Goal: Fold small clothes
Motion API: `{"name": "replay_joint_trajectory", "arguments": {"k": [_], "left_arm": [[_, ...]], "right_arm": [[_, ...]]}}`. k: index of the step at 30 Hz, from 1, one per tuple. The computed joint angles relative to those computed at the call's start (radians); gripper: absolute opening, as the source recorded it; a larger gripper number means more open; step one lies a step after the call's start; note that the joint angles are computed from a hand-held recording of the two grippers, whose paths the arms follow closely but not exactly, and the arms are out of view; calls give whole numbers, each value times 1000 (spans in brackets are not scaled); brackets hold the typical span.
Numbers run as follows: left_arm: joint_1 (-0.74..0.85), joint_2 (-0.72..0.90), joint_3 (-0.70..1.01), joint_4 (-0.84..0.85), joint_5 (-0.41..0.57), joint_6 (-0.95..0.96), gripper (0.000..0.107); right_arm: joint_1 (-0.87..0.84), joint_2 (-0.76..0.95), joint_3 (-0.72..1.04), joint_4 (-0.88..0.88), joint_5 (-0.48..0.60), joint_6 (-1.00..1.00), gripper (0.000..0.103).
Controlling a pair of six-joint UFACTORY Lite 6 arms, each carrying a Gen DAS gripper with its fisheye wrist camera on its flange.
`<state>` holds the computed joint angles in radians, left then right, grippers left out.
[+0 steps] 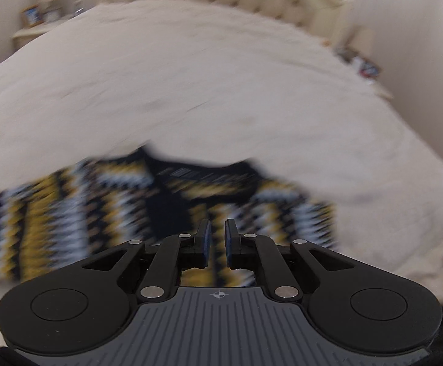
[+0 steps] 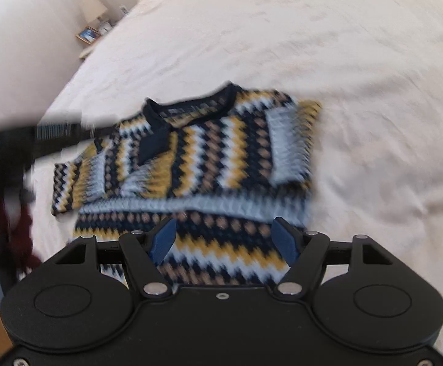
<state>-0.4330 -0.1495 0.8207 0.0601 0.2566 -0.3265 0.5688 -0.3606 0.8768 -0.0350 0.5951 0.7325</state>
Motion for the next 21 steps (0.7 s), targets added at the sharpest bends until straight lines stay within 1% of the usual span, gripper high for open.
{"name": "replay_joint_trajectory", "arguments": {"k": [1, 3, 4, 5, 7, 8, 9, 10, 11, 13, 15, 17, 21], "left_arm": [[36, -15, -31, 18, 9, 9, 9], [89, -89, -86, 49, 62, 12, 9], [139, -112, -110, 23, 71, 66, 9], [168, -138, -127, 20, 88, 82, 9], [256, -199, -171, -8, 129, 138, 9], [266, -268, -196, -41, 185, 166, 9], [307, -309, -214, -59, 213, 213, 9], [368, -316, -222, -113, 219, 297, 10], [425, -334, -221, -169, 255, 380, 10], [528, -316, -219, -263, 272, 529, 10], [603, -289, -210, -324, 278, 635, 10], [663, -258, -194, -376, 290, 720, 10], [745, -172, -157, -474, 284, 864, 10]], "right_arm": [[-2, 34, 20, 16, -34, -22, 72], [-26, 124, 77, 111, -101, -141, 72], [-35, 177, 111, 170, -131, -205, 72], [-43, 240, 157, 222, -147, -266, 72], [-50, 368, 265, 249, -152, -324, 72], [-53, 441, 331, 261, -149, -357, 72], [-60, 509, 391, 305, -151, -421, 72], [-66, 568, 443, 354, -151, -482, 72], [-72, 634, 505, 396, -145, -532, 72], [-79, 773, 652, 434, -115, -578, 72], [-76, 906, 802, 416, -81, -564, 72], [-70, 1008, 922, 382, -50, -524, 70], [-71, 1249, 1232, 320, 85, -455, 67]]}}
